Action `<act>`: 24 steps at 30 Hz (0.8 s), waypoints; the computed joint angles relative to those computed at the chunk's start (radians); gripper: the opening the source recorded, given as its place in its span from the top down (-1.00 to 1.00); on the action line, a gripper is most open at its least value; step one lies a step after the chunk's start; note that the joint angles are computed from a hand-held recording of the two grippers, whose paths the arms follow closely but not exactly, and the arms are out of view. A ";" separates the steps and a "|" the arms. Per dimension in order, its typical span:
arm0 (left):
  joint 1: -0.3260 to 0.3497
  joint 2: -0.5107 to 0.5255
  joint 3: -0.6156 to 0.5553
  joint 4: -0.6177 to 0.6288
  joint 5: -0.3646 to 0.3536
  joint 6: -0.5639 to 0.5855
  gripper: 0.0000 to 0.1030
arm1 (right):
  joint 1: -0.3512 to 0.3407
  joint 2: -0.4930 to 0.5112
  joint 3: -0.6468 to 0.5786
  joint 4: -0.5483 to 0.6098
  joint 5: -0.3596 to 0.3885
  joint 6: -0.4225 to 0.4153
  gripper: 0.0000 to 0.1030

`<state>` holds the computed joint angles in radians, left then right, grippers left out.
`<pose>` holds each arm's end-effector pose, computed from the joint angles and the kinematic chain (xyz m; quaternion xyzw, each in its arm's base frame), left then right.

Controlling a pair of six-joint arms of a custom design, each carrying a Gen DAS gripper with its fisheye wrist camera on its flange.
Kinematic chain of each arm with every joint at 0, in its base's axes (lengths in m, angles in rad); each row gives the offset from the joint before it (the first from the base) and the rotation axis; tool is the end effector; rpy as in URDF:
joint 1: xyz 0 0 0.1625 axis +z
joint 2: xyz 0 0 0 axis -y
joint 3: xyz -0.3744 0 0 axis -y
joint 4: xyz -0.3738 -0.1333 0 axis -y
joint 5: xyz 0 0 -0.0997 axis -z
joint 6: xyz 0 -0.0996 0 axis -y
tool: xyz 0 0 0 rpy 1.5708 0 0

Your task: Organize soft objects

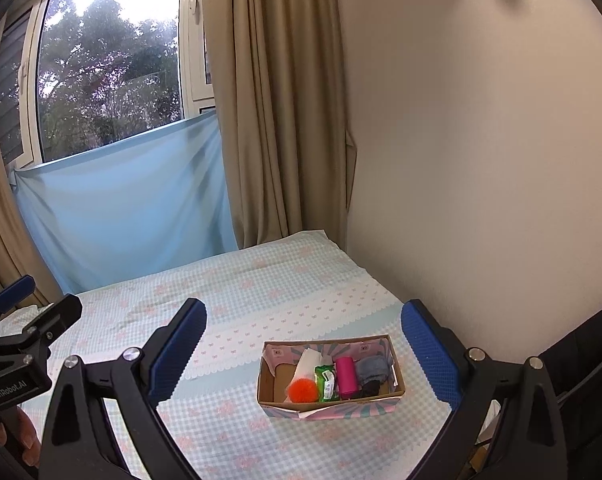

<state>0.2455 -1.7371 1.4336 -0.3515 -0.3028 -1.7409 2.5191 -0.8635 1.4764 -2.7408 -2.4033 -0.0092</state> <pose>-0.2665 -0.3022 0.5463 0.1071 0.7611 -0.5175 0.3759 0.5784 -0.3417 0.2279 0.3064 -0.8317 0.4002 0.2329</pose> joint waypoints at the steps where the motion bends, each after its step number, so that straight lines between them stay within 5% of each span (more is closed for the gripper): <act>1: 0.000 0.001 0.000 0.002 0.000 -0.002 -0.99 | 0.000 0.001 -0.001 0.000 0.000 -0.002 -0.89; 24: 0.018 0.015 -0.030 0.033 0.028 -0.011 -0.99 | -0.003 0.006 -0.017 -0.023 -0.006 0.003 -0.89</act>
